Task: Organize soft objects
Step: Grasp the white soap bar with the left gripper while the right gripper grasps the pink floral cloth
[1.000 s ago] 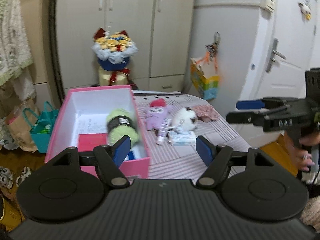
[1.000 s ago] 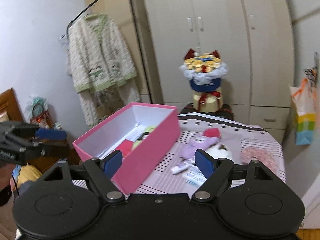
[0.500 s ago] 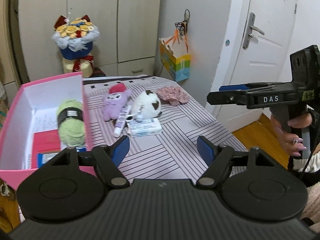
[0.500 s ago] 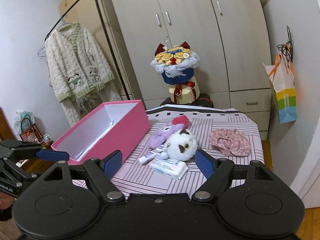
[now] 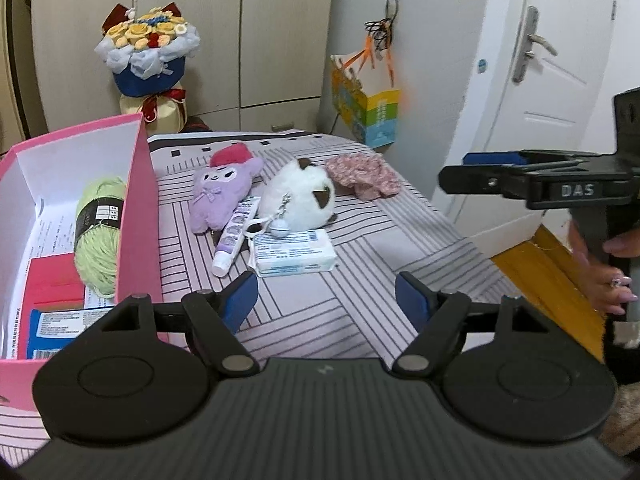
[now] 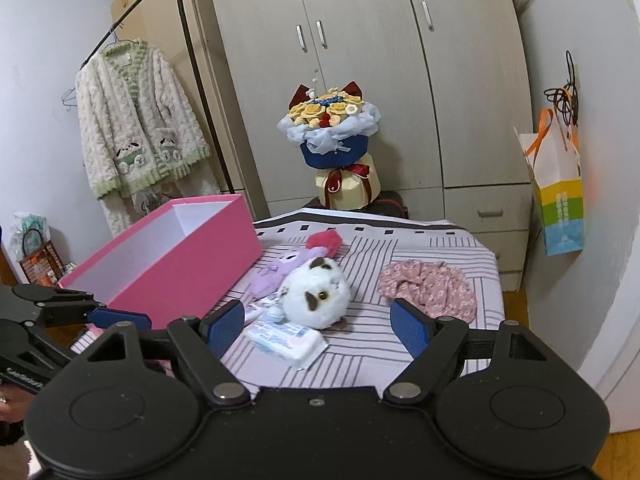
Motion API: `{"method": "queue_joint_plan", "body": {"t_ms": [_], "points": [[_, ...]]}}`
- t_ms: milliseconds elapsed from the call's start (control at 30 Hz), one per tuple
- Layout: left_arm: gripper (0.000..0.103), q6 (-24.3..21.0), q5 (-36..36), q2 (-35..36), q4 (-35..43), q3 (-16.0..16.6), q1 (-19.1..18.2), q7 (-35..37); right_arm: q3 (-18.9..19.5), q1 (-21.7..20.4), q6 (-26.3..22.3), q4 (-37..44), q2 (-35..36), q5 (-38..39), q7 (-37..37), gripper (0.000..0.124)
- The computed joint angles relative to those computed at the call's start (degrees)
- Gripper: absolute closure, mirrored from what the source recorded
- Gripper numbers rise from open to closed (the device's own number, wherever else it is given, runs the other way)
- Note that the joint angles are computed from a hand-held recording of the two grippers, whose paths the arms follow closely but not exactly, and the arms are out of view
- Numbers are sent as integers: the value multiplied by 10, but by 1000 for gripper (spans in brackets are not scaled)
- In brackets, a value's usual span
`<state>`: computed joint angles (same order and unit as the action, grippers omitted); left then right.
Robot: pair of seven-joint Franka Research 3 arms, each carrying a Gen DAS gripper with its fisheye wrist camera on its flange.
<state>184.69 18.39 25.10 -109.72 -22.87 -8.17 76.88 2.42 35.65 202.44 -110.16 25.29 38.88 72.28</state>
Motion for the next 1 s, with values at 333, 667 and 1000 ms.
{"method": "queue_joint_plan", "body": {"t_ms": [333,667,1000], "points": [[18,8,5,85,104,146,-136,-64,-71,43,-8,75,72,50,-72,40],[11,-3,23,170,208,313,-278,-148,-63,-4,-31,155,139,17,-70,37],[10,-54,75,226,285,411,-355,-253,-135,15,-108,257,217,-23,7,27]]}}
